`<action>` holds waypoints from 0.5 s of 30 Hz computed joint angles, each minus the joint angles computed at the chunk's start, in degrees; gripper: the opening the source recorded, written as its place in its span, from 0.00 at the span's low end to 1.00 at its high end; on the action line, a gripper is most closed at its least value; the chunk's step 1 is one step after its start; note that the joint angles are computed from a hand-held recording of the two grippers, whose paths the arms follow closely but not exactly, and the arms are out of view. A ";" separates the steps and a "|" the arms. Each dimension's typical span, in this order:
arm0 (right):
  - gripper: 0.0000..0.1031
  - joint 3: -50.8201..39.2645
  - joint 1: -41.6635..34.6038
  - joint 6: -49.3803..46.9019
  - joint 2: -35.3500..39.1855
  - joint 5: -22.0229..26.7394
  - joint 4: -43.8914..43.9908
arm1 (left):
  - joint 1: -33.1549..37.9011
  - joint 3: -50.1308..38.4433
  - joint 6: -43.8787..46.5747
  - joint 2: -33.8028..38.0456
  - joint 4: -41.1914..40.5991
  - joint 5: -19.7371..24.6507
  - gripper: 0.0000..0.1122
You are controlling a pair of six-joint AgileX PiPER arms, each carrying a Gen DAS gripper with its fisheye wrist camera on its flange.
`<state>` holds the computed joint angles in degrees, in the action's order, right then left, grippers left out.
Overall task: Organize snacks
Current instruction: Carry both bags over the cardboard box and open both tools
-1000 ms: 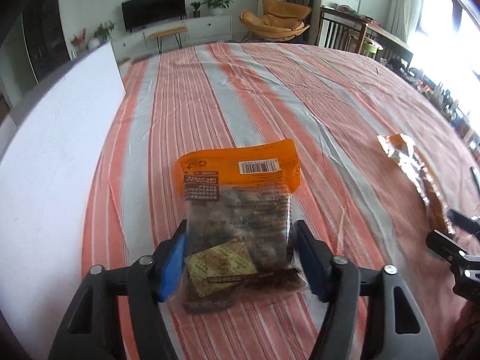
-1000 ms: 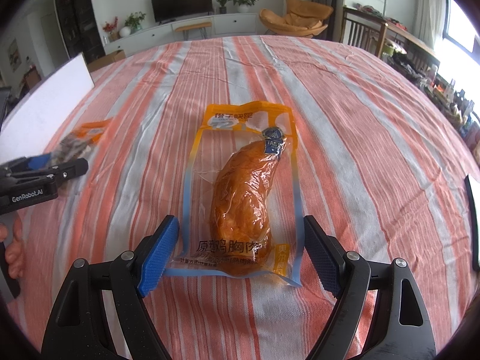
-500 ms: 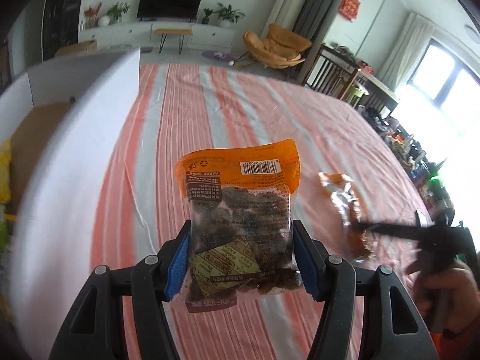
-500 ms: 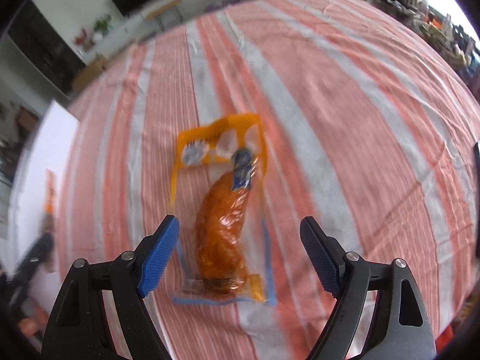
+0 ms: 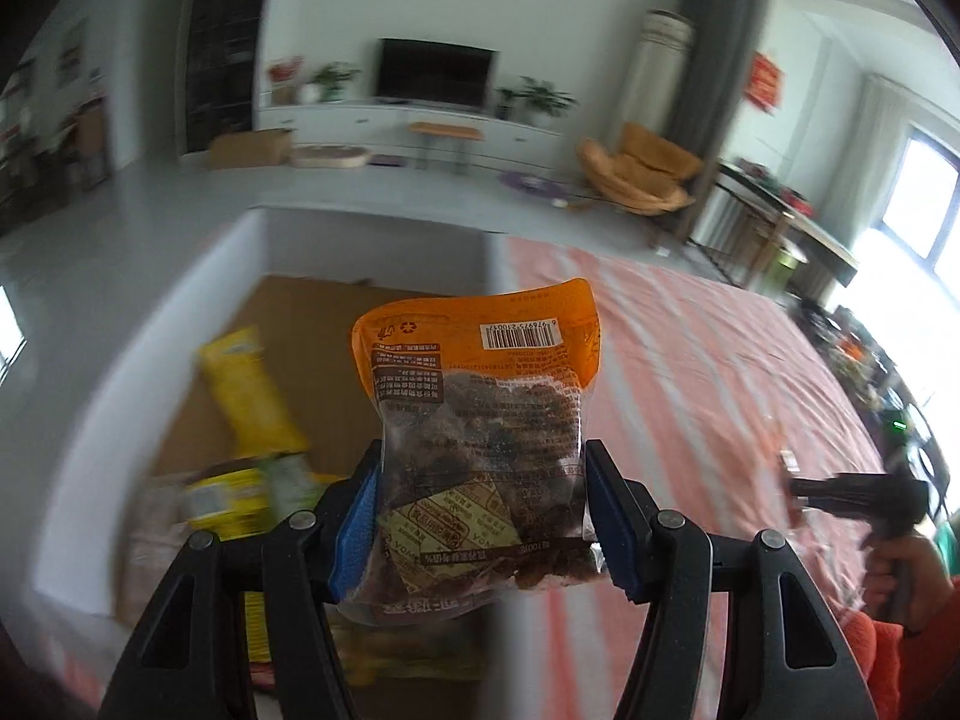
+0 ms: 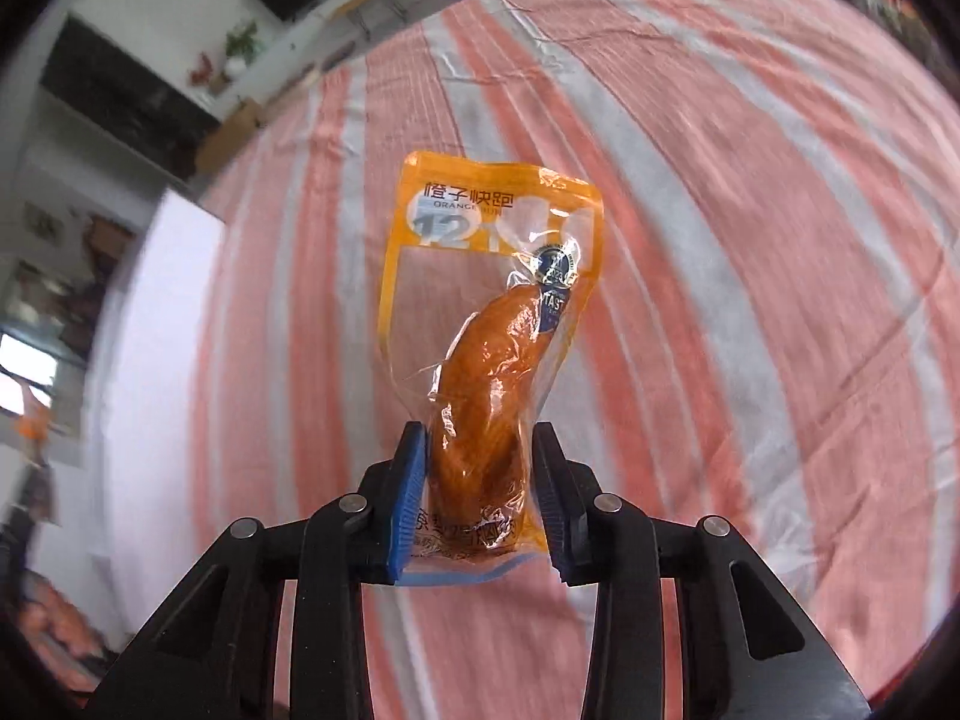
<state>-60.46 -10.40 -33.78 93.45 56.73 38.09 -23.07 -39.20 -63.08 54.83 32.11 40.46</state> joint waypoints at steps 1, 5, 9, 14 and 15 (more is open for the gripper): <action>0.35 -0.15 -0.91 -0.58 0.17 1.99 3.15 | 2.30 0.99 1.90 -1.48 -1.43 0.08 0.55; 0.35 0.80 -1.81 -2.99 -2.87 8.37 11.83 | 11.68 3.66 11.74 -4.46 -7.73 -0.51 0.55; 0.35 -1.81 4.59 0.16 -7.63 11.82 15.89 | 17.24 5.21 19.26 -4.98 -11.64 -0.51 0.55; 0.35 -8.13 20.08 7.03 -10.75 11.47 20.09 | 17.20 6.36 18.46 -3.84 -9.19 0.65 0.55; 0.35 -9.69 23.68 8.71 -10.73 10.64 20.14 | 16.02 6.45 16.44 -3.92 -7.57 1.55 0.55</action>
